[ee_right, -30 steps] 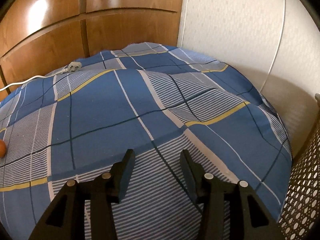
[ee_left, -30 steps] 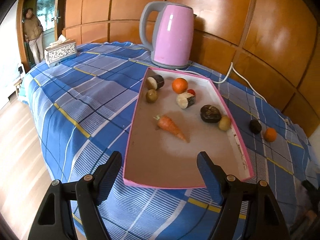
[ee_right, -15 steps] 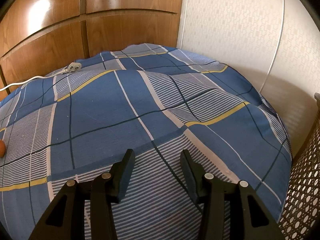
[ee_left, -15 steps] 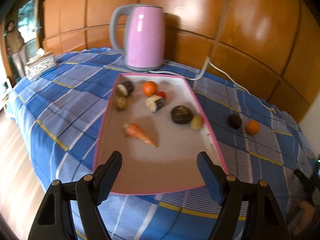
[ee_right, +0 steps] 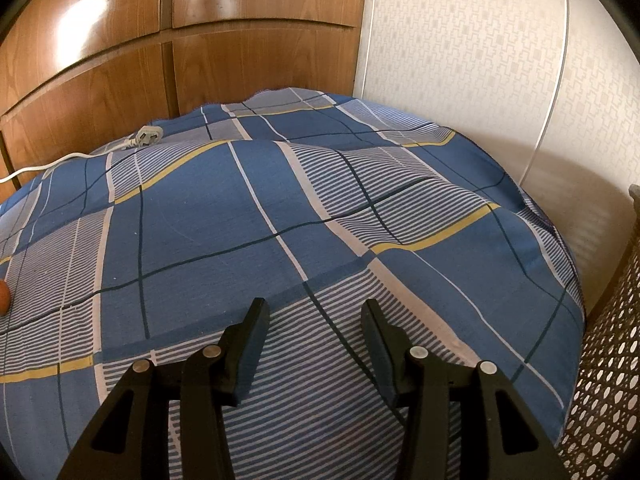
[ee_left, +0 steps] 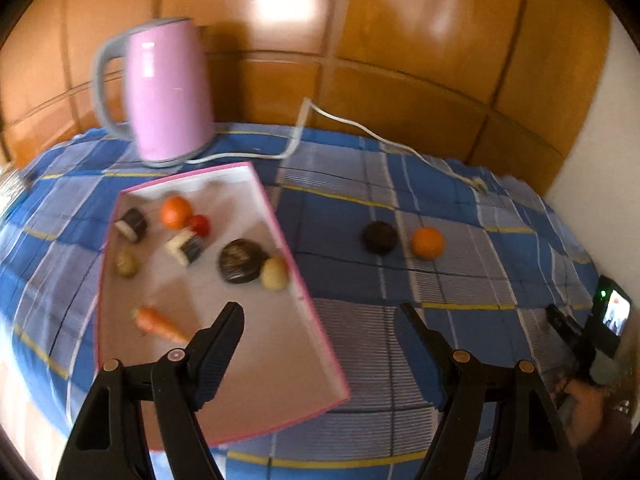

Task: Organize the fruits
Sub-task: 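Move the left gripper toward the remaining orange and dark fruit, then reach the left gripper to the dark round fruit and grasp it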

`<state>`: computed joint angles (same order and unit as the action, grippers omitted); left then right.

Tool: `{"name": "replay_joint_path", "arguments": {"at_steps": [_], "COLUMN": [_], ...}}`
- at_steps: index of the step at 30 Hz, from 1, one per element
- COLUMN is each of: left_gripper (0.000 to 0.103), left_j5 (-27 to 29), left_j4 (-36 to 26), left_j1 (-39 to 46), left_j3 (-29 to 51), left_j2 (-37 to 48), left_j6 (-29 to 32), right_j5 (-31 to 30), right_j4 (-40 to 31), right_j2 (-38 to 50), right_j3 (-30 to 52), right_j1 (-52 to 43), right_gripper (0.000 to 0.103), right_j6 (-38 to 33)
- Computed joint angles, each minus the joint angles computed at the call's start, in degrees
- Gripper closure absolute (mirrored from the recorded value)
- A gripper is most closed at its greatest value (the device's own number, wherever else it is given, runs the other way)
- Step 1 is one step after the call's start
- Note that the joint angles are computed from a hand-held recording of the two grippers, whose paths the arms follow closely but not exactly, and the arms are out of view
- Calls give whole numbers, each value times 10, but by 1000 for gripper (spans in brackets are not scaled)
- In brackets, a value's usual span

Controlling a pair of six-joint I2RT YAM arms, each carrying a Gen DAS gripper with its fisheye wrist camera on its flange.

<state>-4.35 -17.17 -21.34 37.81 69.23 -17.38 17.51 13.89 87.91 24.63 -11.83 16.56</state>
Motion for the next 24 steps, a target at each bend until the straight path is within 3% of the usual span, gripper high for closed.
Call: {"name": "replay_joint_path", "arguments": {"at_steps": [7,12,18,24], "left_gripper": [28,28,41,41], "left_j5": [54,35,32,32], "left_j4": [-14,-5,-20,-35], "left_j1": [-5,-17,-19,-15], "left_j3": [112,181,272,336], "left_j2": [145,228,335,405], "left_j6": [24,31,40,28], "right_j5": [1,1,1,4], "right_j4": [1,0,2,1], "right_j2": [1,0,0,1], "right_j3": [-1,0,-1,1], "right_j1": [1,1,2,4], "right_gripper": [54,54,54,54], "right_j6": [1,1,2,3]}}
